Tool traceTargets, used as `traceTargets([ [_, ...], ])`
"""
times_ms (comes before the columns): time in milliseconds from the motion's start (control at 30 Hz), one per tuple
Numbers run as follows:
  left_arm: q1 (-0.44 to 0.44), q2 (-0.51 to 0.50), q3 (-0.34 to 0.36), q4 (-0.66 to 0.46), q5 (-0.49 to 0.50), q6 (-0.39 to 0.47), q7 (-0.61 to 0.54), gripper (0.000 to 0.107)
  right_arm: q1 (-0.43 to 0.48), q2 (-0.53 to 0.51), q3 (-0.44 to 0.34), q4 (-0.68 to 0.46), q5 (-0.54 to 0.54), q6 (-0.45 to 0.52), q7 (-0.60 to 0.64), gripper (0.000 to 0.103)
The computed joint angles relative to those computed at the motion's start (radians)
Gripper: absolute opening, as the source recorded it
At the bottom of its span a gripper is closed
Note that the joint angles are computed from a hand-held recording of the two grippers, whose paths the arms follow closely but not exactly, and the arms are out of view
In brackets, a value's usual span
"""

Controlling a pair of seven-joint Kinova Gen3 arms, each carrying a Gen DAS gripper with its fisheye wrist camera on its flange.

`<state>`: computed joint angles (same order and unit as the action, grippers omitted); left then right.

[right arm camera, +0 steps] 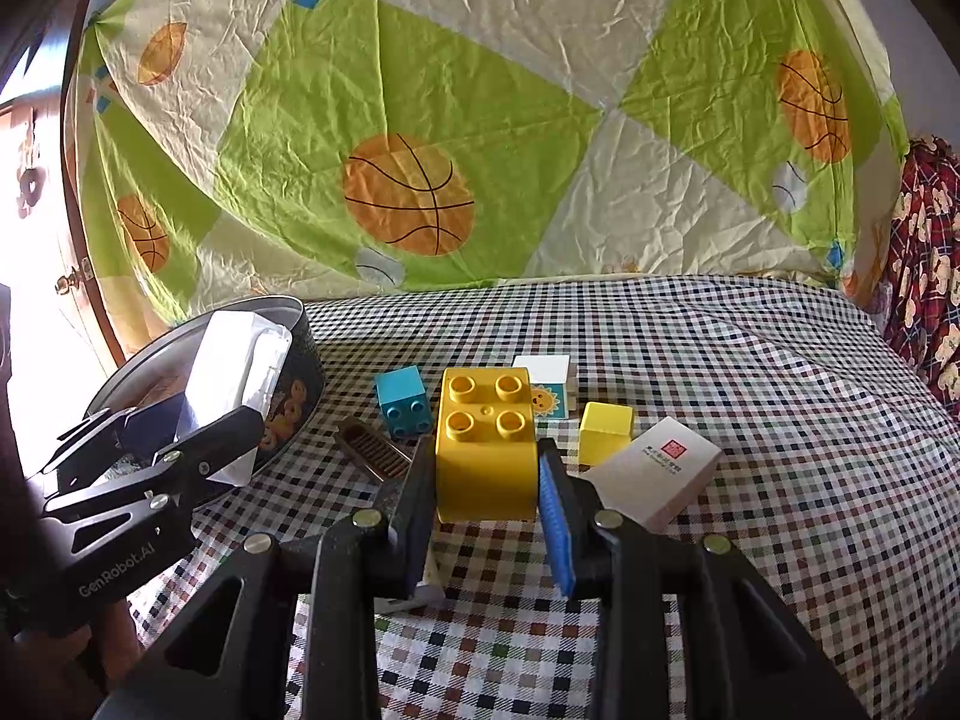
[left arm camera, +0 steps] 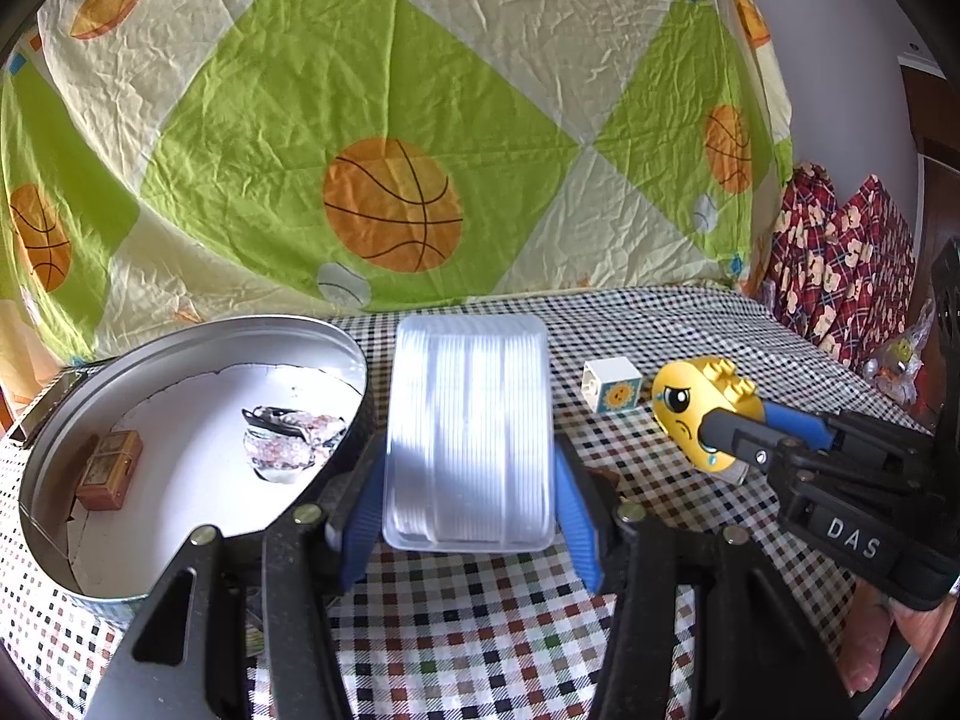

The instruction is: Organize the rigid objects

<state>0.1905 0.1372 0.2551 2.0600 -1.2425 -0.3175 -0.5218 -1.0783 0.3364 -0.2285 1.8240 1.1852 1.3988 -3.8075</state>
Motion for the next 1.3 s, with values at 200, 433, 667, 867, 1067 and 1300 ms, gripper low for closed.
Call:
traceTargets([
  [200,-0.002,-0.009,-0.008,0.015,0.044,-0.012,-0.04,0.052,-0.016,0.012,0.0,-0.004,0.01,0.03,-0.007,0.034],
  [433,-0.006,-0.02,-0.018,0.035,0.105,-0.026,-0.091,0.052,-0.034,0.025,0.002,-0.009,0.024,0.067,-0.017,0.034],
  [667,-0.004,-0.031,-0.023,0.056,0.184,-0.037,-0.169,0.052,-0.051,0.039,0.003,-0.01,0.039,0.099,-0.031,0.034],
  [867,-0.01,-0.034,-0.023,0.061,0.207,-0.043,-0.186,0.052,-0.058,0.046,0.004,-0.013,0.044,0.115,-0.036,0.034],
  [1067,-0.01,-0.04,-0.029,0.072,0.242,-0.049,-0.213,0.052,-0.075,0.062,0.008,-0.026,0.052,0.146,-0.028,0.034],
  [1300,-0.008,-0.048,-0.044,0.094,0.328,-0.066,-0.277,0.052,-0.09,0.08,0.014,-0.036,0.076,0.172,-0.033,0.034],
])
